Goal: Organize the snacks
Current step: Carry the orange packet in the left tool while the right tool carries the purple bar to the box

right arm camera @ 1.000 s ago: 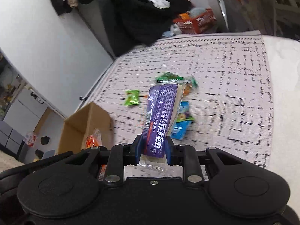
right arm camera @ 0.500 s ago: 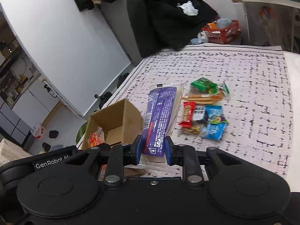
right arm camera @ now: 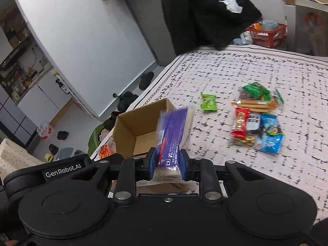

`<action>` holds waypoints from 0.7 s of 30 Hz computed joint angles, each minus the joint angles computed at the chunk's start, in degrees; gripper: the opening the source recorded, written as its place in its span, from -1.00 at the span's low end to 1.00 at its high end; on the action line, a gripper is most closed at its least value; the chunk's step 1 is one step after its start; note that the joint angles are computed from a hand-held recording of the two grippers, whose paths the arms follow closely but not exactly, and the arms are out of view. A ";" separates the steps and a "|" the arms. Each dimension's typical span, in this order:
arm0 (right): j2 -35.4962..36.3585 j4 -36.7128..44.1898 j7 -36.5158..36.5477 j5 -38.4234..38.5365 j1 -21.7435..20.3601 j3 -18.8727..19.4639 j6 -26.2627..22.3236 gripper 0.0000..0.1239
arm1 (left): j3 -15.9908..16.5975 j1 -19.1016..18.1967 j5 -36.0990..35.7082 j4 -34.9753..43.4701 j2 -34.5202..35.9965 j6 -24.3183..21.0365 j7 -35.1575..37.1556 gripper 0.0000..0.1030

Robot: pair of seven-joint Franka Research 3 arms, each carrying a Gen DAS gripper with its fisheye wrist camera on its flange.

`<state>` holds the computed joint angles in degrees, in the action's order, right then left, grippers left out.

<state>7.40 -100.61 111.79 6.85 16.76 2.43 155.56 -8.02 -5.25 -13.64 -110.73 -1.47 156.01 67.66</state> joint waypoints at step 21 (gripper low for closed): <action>12.24 14.70 -1.29 0.27 2.88 -0.55 -4.54 -0.72 | -0.07 5.45 -4.42 4.49 7.07 -1.88 3.02 -0.53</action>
<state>19.64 -85.91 110.50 7.12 19.64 1.88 151.02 -8.09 0.20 -18.06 -106.24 5.61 154.13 70.68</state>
